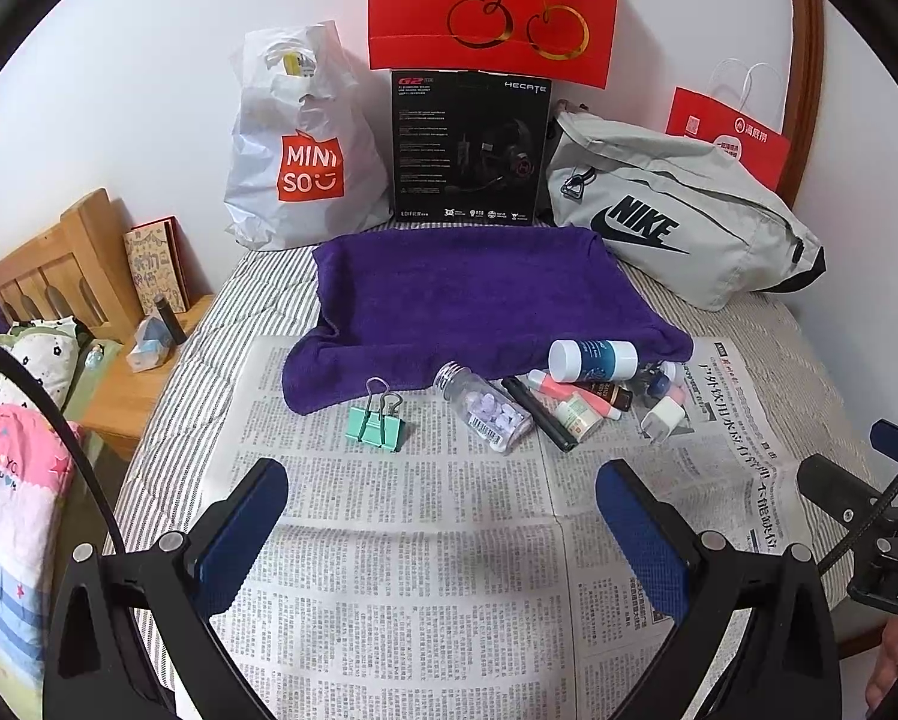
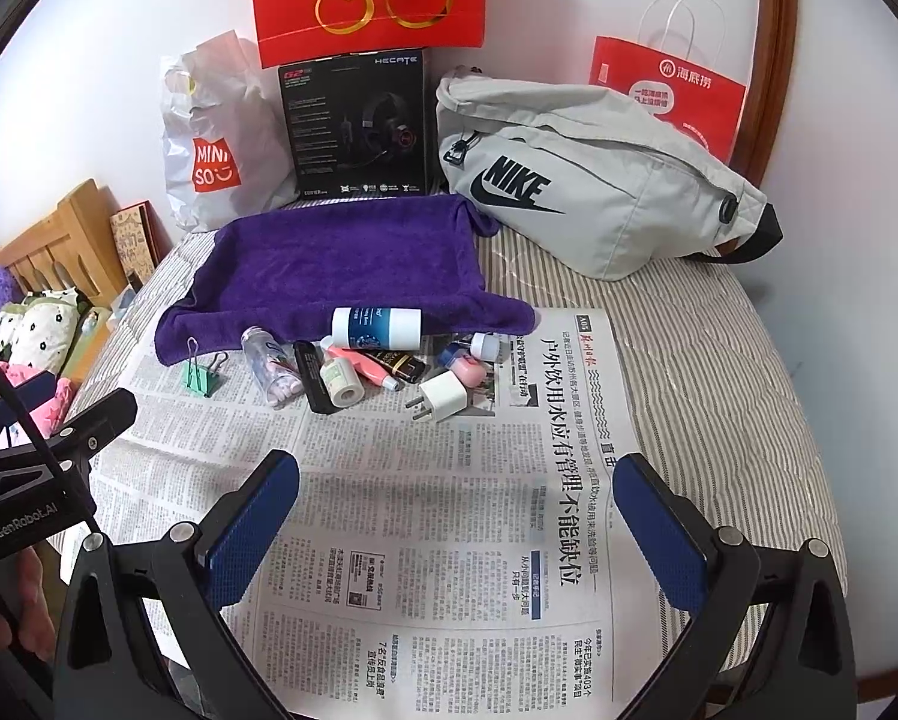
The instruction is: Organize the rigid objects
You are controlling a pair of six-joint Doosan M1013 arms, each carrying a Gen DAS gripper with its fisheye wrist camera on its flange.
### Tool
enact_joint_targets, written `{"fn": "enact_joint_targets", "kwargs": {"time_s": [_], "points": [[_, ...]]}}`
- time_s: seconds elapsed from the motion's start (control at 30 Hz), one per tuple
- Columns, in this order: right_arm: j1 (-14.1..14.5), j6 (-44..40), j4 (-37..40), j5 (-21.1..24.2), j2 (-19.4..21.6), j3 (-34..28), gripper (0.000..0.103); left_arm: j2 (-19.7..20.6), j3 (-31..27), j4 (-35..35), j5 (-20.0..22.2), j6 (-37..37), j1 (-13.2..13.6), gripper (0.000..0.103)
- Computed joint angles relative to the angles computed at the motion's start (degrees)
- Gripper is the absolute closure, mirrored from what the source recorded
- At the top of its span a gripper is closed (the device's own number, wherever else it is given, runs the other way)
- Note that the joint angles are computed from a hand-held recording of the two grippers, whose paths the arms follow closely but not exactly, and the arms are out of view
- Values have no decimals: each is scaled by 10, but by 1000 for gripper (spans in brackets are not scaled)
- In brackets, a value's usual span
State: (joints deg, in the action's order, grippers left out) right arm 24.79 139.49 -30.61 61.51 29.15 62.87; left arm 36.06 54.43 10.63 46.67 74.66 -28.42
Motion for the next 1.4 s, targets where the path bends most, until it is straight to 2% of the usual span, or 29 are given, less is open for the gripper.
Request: {"fn": "enact_joint_targets", "kwargs": {"time_s": [1.4], "points": [[1, 7, -7, -11, -4, 7, 0, 0, -3, 5, 6, 5, -2, 0]]}}
